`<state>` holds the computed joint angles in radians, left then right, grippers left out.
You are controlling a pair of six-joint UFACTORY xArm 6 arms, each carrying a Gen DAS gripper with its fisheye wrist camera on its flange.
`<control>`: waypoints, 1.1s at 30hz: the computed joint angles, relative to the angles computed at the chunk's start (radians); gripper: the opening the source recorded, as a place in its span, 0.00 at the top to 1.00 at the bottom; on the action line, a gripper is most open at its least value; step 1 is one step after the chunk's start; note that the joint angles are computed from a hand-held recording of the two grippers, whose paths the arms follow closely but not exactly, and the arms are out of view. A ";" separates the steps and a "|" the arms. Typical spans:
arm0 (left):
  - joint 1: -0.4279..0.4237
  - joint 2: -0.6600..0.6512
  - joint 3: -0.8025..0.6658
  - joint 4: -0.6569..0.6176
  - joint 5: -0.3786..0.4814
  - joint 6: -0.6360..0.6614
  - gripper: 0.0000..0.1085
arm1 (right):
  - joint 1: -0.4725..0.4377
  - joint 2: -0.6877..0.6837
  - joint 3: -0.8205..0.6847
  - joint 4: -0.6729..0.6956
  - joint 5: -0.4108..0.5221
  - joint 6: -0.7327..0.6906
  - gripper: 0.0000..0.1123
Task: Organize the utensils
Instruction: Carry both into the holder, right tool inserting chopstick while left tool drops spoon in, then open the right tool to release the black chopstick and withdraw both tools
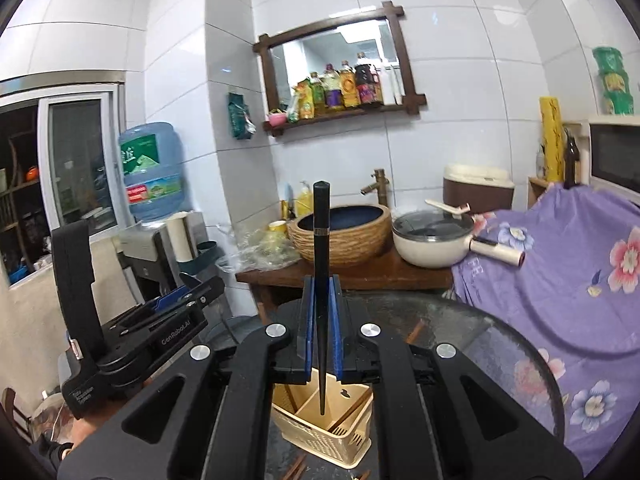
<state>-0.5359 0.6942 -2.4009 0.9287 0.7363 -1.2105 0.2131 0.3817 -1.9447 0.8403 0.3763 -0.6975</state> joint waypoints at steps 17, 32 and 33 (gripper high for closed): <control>0.003 0.007 0.110 0.005 -0.021 0.009 0.67 | 0.010 0.067 0.092 0.009 -0.046 -0.012 0.93; 0.001 -0.024 0.201 -0.003 -0.031 0.024 0.53 | 0.007 0.035 0.158 0.144 -0.082 -0.155 0.92; 0.000 -0.034 0.216 0.011 -0.035 0.010 0.47 | 0.003 0.035 0.160 0.135 -0.079 -0.144 0.89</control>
<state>-0.5357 0.6607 -2.1851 0.9397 0.7013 -1.2009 0.2166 0.4163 -1.7843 0.9754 0.2976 -0.8414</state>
